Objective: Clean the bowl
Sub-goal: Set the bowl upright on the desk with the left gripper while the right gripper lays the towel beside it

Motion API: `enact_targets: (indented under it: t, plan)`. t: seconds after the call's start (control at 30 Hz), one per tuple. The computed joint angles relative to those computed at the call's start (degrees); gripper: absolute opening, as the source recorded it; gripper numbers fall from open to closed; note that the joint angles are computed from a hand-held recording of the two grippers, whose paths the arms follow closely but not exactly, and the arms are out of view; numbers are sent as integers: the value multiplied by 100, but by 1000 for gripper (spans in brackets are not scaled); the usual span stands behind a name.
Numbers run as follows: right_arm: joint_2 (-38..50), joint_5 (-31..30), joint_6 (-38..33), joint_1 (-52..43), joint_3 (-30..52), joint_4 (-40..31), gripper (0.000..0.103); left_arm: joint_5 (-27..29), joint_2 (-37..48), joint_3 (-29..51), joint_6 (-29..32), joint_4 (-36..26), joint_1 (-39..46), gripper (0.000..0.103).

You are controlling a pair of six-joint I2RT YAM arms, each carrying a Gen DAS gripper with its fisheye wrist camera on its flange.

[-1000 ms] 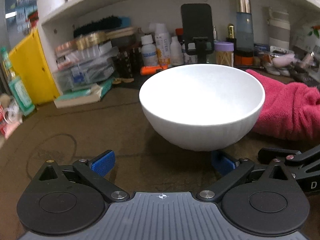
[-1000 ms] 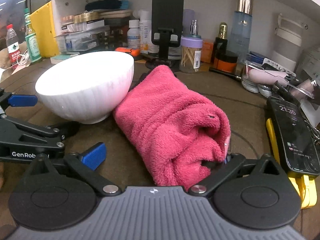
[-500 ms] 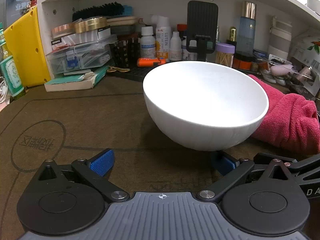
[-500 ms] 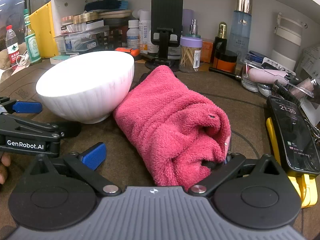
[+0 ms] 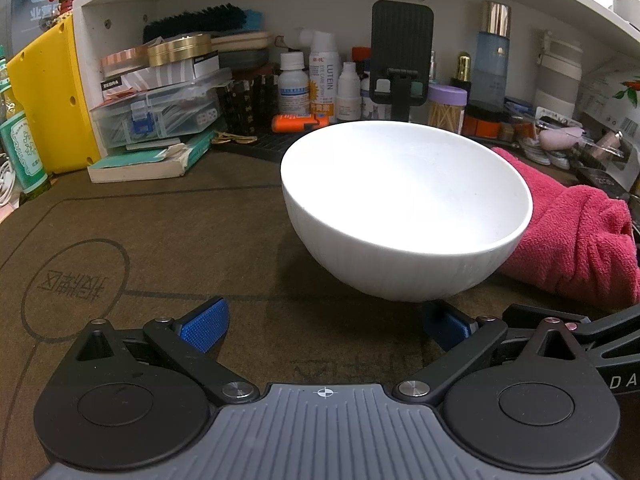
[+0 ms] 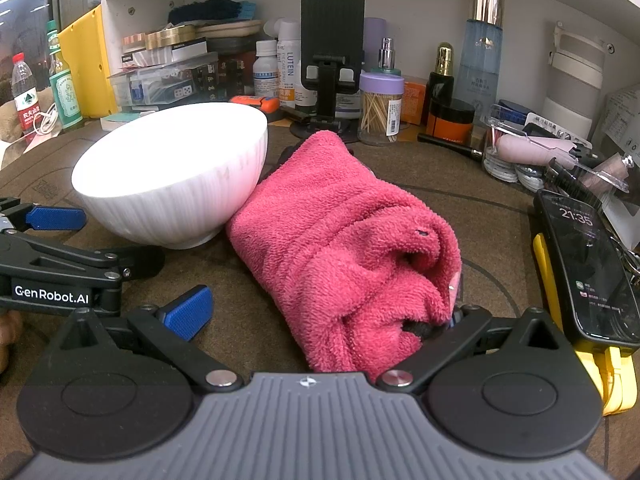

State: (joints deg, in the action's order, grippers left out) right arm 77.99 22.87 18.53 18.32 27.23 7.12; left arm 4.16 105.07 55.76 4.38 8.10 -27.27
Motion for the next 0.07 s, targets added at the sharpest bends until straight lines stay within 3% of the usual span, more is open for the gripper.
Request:
enact_targets:
  t: [0.07]
  plan:
    - [1,-4,-8,-6,1,1,103,18,7,6,2,2,8,103]
